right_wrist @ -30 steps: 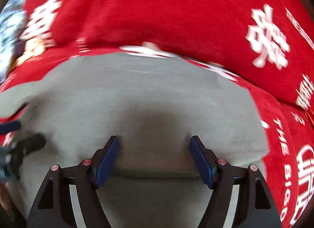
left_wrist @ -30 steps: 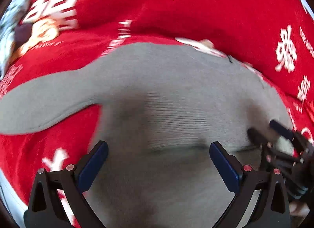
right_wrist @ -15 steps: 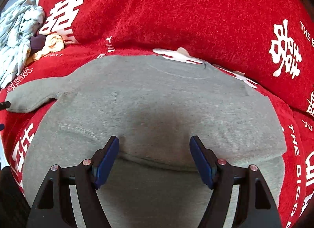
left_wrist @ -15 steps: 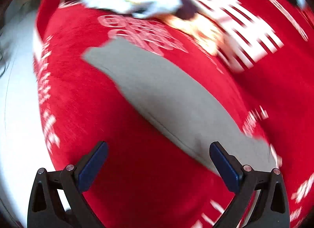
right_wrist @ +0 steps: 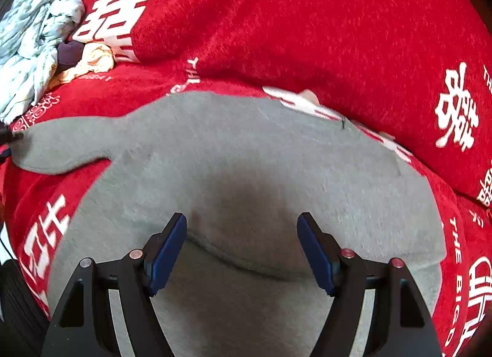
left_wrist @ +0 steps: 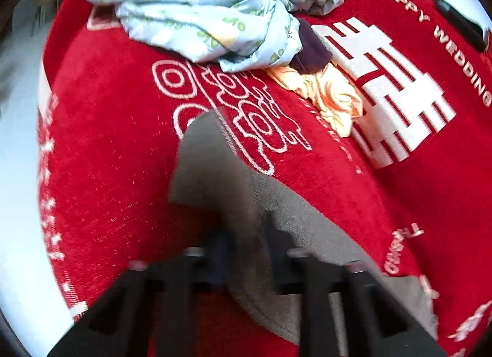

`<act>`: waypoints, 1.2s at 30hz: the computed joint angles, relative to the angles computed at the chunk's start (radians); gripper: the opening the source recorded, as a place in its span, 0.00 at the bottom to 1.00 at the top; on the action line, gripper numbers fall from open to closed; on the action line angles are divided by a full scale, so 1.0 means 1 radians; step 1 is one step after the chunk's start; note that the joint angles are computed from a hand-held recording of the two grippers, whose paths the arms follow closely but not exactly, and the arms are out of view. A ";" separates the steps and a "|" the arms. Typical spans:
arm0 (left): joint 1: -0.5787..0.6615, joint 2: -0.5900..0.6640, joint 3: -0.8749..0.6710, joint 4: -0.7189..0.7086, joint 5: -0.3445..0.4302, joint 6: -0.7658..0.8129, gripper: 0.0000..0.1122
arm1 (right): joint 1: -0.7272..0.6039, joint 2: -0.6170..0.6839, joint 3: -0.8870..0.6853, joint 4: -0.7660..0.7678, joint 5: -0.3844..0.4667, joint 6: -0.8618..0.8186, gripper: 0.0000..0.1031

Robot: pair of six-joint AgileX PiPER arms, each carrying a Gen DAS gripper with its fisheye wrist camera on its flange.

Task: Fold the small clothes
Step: 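Move the left tool to the other sleeve cuff and close on it, then lift the sleeve with the left tool and carry it across the body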

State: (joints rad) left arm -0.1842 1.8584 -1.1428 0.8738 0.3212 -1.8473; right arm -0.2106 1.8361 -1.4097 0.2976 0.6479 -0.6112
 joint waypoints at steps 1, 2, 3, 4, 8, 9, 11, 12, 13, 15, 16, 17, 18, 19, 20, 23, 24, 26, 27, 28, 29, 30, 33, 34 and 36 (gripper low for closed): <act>0.010 -0.013 0.025 0.025 -0.036 -0.034 0.10 | 0.015 0.006 -0.021 -0.002 0.009 0.007 0.75; 0.012 -0.025 0.042 0.058 -0.050 -0.075 0.10 | 0.028 0.013 -0.038 -0.008 0.015 0.016 0.75; 0.011 -0.037 0.056 0.092 -0.059 -0.113 0.10 | 0.047 0.023 -0.059 -0.026 0.019 0.034 0.75; 0.006 -0.051 0.068 0.138 -0.062 -0.157 0.10 | 0.075 0.040 -0.087 -0.053 0.021 0.059 0.75; -0.025 -0.079 0.054 0.133 -0.026 -0.121 0.10 | 0.179 0.136 -0.227 -0.138 0.056 0.153 0.75; -0.034 -0.091 0.054 0.144 -0.021 -0.127 0.10 | 0.213 0.183 -0.293 -0.167 0.082 0.197 0.75; -0.064 -0.106 0.040 0.134 0.027 -0.095 0.10 | 0.257 0.259 -0.397 -0.198 0.129 0.250 0.75; -0.079 -0.107 0.025 0.115 0.054 -0.060 0.10 | 0.279 0.298 -0.447 -0.227 0.151 0.288 0.75; -0.088 -0.109 0.016 0.099 0.070 -0.033 0.10 | 0.305 0.339 -0.498 -0.271 0.168 0.339 0.75; -0.101 -0.115 -0.003 0.058 0.083 0.031 0.10 | 0.351 0.420 -0.607 -0.346 0.228 0.421 0.75; -0.106 -0.113 -0.019 0.022 0.089 0.076 0.10 | 0.376 0.464 -0.670 -0.378 0.272 0.452 0.75; -0.110 -0.109 -0.036 -0.021 0.093 0.127 0.10 | 0.390 0.483 -0.697 -0.383 0.292 0.459 0.75; -0.114 -0.103 -0.050 -0.052 0.097 0.163 0.10 | 0.409 0.486 -0.693 -0.389 0.281 0.465 0.75; -0.121 -0.093 -0.079 -0.112 0.106 0.234 0.10 | 0.417 0.484 -0.690 -0.367 0.279 0.440 0.75; -0.128 -0.082 -0.103 -0.152 0.117 0.281 0.10 | 0.415 0.492 -0.716 -0.304 0.315 0.387 0.75; -0.169 -0.039 -0.197 -0.241 0.167 0.406 0.10 | 0.372 0.470 -0.717 -0.109 0.375 0.272 0.75; -0.191 -0.017 -0.244 -0.267 0.195 0.443 0.10 | 0.367 0.443 -0.681 -0.121 0.344 0.280 0.75; -0.215 0.017 -0.308 -0.317 0.225 0.505 0.10 | 0.350 0.383 -0.606 -0.173 0.291 0.307 0.75; -0.234 0.045 -0.360 -0.346 0.253 0.541 0.10 | 0.331 0.360 -0.579 -0.168 0.278 0.300 0.75; -0.247 0.066 -0.397 -0.362 0.273 0.562 0.10 | 0.295 0.331 -0.548 -0.148 0.271 0.281 0.75; -0.265 0.099 -0.455 -0.385 0.306 0.594 0.10 | 0.268 0.316 -0.533 -0.136 0.268 0.270 0.75; -0.285 0.140 -0.526 -0.407 0.345 0.627 0.10 | 0.232 0.289 -0.502 -0.125 0.256 0.253 0.75; -0.336 0.252 -0.724 -0.449 0.450 0.702 0.10 | 0.155 0.253 -0.470 -0.121 0.241 0.227 0.75; -0.347 0.280 -0.772 -0.458 0.473 0.718 0.10 | 0.123 0.250 -0.475 -0.120 0.251 0.224 0.75; -0.377 0.361 -0.919 -0.489 0.546 0.766 0.10 | 0.072 0.253 -0.477 -0.108 0.268 0.208 0.75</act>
